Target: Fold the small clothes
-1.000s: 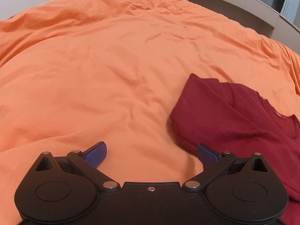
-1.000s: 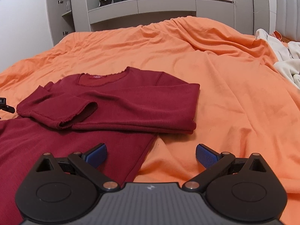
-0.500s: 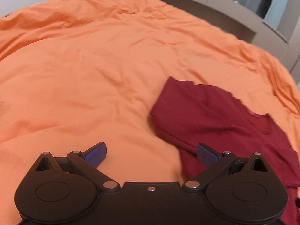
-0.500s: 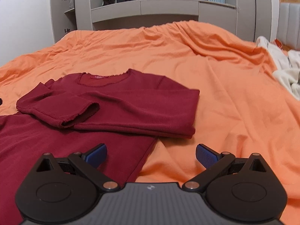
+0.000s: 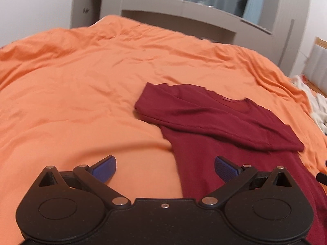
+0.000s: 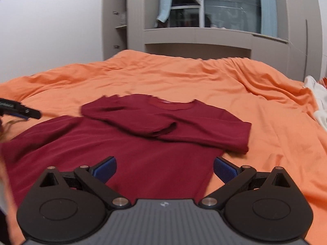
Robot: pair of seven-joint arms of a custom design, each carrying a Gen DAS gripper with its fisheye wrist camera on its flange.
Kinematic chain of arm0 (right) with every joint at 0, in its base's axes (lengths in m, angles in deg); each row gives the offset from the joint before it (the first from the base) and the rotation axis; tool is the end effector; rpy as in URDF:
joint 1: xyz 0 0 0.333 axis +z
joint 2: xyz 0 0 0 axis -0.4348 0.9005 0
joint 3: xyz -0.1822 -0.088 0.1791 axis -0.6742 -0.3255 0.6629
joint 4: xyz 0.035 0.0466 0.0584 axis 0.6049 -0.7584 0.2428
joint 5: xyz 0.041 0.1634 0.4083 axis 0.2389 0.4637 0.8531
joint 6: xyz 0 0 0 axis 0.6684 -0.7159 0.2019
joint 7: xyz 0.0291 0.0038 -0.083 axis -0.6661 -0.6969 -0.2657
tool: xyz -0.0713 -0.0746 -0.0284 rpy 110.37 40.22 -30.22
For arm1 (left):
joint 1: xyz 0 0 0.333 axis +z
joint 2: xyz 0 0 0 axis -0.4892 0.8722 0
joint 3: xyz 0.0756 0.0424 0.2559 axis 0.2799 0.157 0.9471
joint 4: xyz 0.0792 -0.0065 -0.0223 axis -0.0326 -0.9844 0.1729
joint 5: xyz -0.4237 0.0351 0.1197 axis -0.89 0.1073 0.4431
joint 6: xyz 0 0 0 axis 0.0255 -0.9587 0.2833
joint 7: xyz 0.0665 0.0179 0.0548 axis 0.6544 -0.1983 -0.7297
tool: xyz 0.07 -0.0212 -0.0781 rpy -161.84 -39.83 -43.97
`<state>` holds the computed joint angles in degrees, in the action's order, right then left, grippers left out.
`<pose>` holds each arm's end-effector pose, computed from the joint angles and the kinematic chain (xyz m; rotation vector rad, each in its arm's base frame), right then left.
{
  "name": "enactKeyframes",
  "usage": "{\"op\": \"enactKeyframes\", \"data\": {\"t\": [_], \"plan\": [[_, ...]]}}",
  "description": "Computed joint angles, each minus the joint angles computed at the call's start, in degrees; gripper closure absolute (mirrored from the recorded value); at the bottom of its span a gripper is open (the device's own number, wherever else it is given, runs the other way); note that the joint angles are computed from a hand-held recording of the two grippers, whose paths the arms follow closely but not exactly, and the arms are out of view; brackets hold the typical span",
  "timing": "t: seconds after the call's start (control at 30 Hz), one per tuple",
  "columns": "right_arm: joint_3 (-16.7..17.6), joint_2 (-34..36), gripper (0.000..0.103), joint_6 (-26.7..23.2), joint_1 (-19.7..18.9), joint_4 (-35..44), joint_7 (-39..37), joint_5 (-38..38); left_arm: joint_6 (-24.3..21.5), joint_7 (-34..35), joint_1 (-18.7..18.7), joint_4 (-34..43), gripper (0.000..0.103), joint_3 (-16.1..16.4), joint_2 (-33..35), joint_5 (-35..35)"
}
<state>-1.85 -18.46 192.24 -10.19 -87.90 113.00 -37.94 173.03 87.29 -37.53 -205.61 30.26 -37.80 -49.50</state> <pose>0.3133 0.1998 0.5318 -1.4391 1.6703 -0.9928 0.5573 -0.0883 0.5421 -1.3934 2.1299 -1.1592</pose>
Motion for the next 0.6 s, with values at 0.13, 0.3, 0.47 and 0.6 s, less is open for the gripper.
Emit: {"op": "enactKeyframes", "data": {"t": [0.13,0.3,0.47,0.6], "plan": [[1.2,-3.6,0.0,-3.5,6.0,-0.9,-1.7,1.6,1.3,9.1,-3.3,-8.6,0.001,2.9,-9.0,-6.5],[2.1,-6.2,0.0,-13.3,14.4,-0.8,-8.7,4.2,2.4,16.5,-6.7,-18.5,0.001,6.8,-20.1,-12.5],[5.9,-5.8,0.0,-24.1,19.3,1.6,-13.6,3.3,2.3,19.7,-7.7,-25.7,0.001,8.7,-28.7,-13.0],[7.5,-3.8,0.003,-27.0,19.4,2.9,-13.3,0.8,2.2,20.7,-7.9,-29.2,0.001,8.9,-32.7,-11.2]]}}
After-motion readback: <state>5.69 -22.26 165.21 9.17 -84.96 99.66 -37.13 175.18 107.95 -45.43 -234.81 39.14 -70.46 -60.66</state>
